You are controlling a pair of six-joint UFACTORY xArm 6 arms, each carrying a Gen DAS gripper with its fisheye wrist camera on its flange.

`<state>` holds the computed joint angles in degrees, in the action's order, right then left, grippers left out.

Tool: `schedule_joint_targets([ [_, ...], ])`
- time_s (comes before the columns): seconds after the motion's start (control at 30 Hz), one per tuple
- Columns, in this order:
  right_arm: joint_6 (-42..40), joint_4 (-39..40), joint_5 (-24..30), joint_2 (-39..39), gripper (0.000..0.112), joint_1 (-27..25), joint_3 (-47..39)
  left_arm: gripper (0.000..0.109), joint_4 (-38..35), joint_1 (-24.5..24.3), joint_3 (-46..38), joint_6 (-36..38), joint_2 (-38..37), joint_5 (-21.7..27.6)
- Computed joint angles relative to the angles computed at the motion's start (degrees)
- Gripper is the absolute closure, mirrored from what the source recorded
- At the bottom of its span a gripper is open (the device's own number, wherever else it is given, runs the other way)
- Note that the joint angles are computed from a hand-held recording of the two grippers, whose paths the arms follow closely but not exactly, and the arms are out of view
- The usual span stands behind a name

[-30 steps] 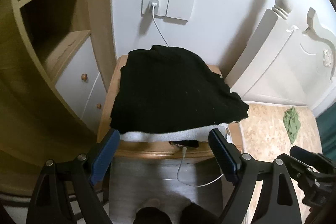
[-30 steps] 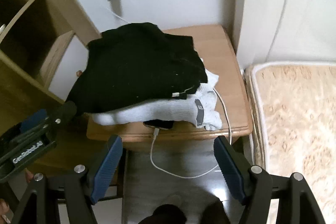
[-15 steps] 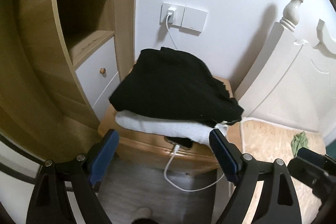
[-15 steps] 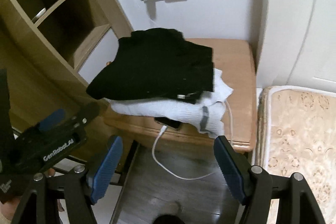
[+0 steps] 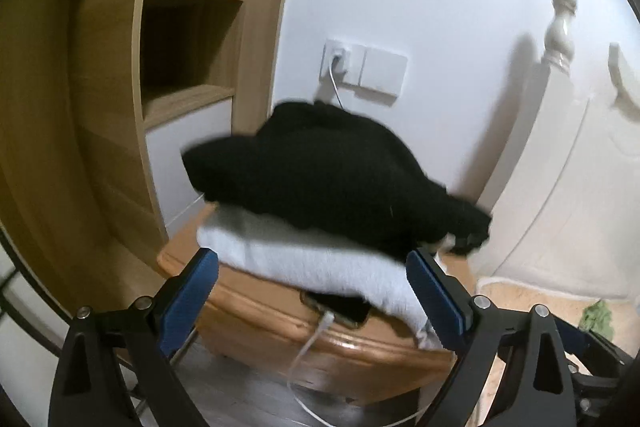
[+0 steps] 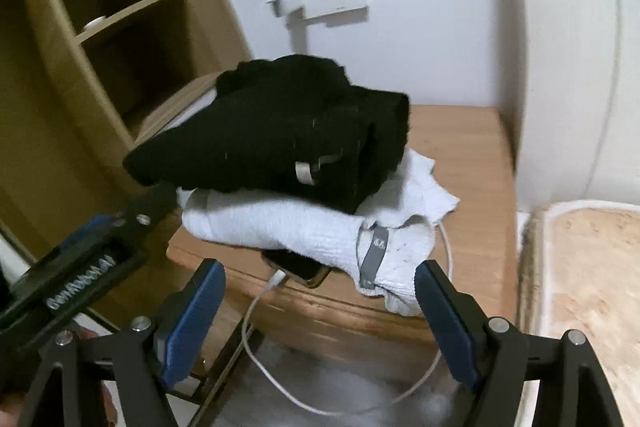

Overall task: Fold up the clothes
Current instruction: 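Withdraw both grippers from the table and move toward the green garment on the bed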

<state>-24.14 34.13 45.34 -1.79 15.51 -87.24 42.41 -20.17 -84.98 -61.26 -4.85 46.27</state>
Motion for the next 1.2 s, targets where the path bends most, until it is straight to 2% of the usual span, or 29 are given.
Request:
schedule_joint_targets([
  [0.07,-3.6,2.7,-1.6,-1.5,0.032,-0.6,4.0,0.012,3.8,-2.9,0.8,-4.9,-0.4,5.8],
  [0.1,-4.8,4.5,-1.2,-2.4,0.032,-1.3,5.5,0.012,3.1,-3.9,2.0,-6.6,-1.2,7.0],
  [0.23,-9.3,8.8,-2.2,-8.0,0.032,-3.7,13.4,0.012,0.2,-6.9,7.3,-10.5,-5.5,7.2],
  [0.3,-10.4,9.6,-1.8,-10.6,0.031,-5.1,16.4,0.012,1.7,-9.0,7.4,-11.8,-6.4,9.8],
  [0.43,-10.4,10.2,3.0,-14.9,0.031,-9.3,20.6,0.01,4.1,-12.5,7.3,-13.4,-8.1,11.8],
  [0.53,-10.8,10.3,4.3,-16.7,0.031,-11.8,22.1,0.01,4.8,-14.3,4.7,-13.2,-7.0,13.3],
  [0.63,-11.0,11.3,6.8,-17.4,0.031,-15.4,22.2,0.01,3.1,-15.7,2.8,-12.4,-6.4,11.3],
  [0.7,-11.2,13.0,9.5,-17.0,0.031,-19.4,21.6,0.01,-4.0,-15.2,3.5,-8.4,-6.9,3.4],
  [0.8,-11.7,14.3,12.9,-15.6,0.031,-25.8,20.7,0.01,-22.0,-15.1,7.4,-0.7,-6.4,-14.5],
  [0.83,-11.8,14.2,13.7,-14.8,0.031,-28.3,20.4,0.01,-28.0,-16.2,7.4,1.7,-4.7,-18.8],
  [0.87,-11.8,13.6,14.2,-13.8,0.031,-31.1,19.9,0.01,-34.0,-17.3,6.2,5.1,-2.5,-20.6],
  [0.93,-11.8,12.2,14.3,-11.3,0.031,-36.0,18.7,0.01,-41.2,-19.4,0.6,11.1,3.4,-19.3],
  [1.0,-11.6,10.5,13.8,-8.2,0.031,-40.4,17.0,0.01,-40.6,-21.4,-7.6,11.9,10.5,-15.1],
  [1.07,-11.2,8.6,12.6,-4.7,0.031,-44.6,14.7,0.01,-43.5,-23.4,-16.1,14.1,18.8,-12.8],
  [1.2,-8.2,3.2,8.9,4.2,0.031,-51.9,8.2,0.01,-45.5,-25.4,-30.2,11.2,31.8,-8.6],
])
